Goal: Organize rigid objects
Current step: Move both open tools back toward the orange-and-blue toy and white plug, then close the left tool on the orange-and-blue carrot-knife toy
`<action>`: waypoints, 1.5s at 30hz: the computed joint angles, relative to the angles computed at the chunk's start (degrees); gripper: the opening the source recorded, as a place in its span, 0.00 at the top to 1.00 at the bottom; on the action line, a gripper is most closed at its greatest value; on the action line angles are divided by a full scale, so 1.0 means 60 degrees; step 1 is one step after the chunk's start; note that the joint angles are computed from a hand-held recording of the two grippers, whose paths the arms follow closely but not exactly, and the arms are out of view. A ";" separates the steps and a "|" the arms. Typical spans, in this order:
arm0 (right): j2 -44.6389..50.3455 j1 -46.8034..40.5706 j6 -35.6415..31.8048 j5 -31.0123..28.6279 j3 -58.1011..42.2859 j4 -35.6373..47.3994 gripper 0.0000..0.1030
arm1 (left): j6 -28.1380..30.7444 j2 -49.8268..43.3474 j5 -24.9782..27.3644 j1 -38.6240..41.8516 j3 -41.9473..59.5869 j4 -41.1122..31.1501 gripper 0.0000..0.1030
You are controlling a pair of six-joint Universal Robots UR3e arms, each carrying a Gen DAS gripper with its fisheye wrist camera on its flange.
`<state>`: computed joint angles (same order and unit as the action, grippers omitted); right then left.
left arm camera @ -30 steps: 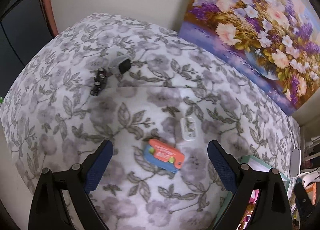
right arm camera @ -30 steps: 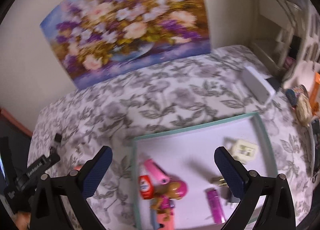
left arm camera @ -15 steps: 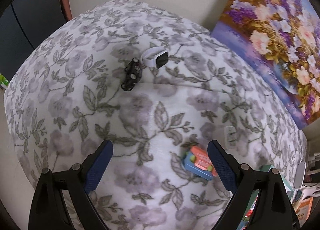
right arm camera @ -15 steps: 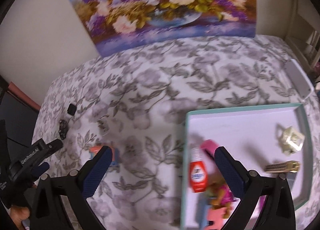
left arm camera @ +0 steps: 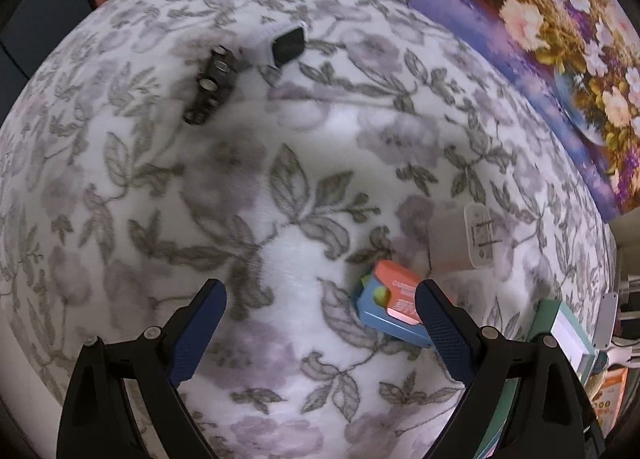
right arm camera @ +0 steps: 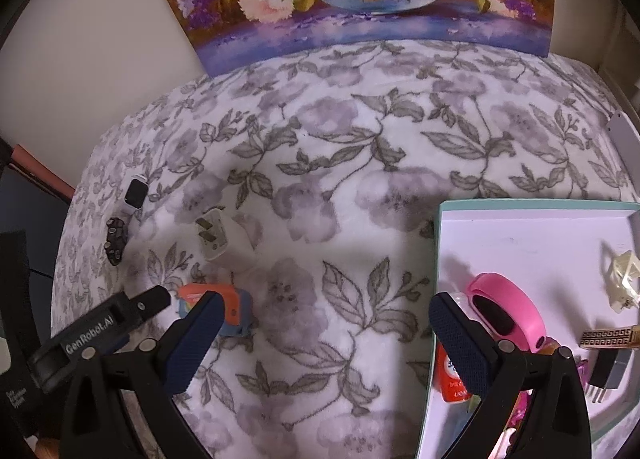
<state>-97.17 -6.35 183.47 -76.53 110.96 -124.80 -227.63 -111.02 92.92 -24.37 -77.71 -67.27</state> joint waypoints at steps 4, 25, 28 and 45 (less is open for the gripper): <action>0.0143 -0.0155 -0.0009 0.0086 0.0008 -0.0094 0.00 | -0.0013 -0.0337 -0.0175 -0.0109 0.0294 0.0055 0.07; -0.0129 -0.1068 -0.0129 0.0303 0.0173 0.0135 0.00 | 0.1096 -0.2712 -0.0104 -0.1143 0.3125 -0.0954 0.07; -0.0093 -0.1014 -0.0111 0.0264 0.0153 0.0118 0.00 | 0.1140 -0.2979 0.0108 -0.1278 0.3443 -0.0863 0.12; 0.0052 -0.0851 -0.0144 0.0096 0.0071 0.0033 0.00 | 0.1029 -0.2699 -0.0302 -0.1251 0.2953 -0.0264 0.30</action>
<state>-96.86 -11.45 182.61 -75.95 111.39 -124.60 -221.45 -127.22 91.11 -31.88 -59.99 -68.86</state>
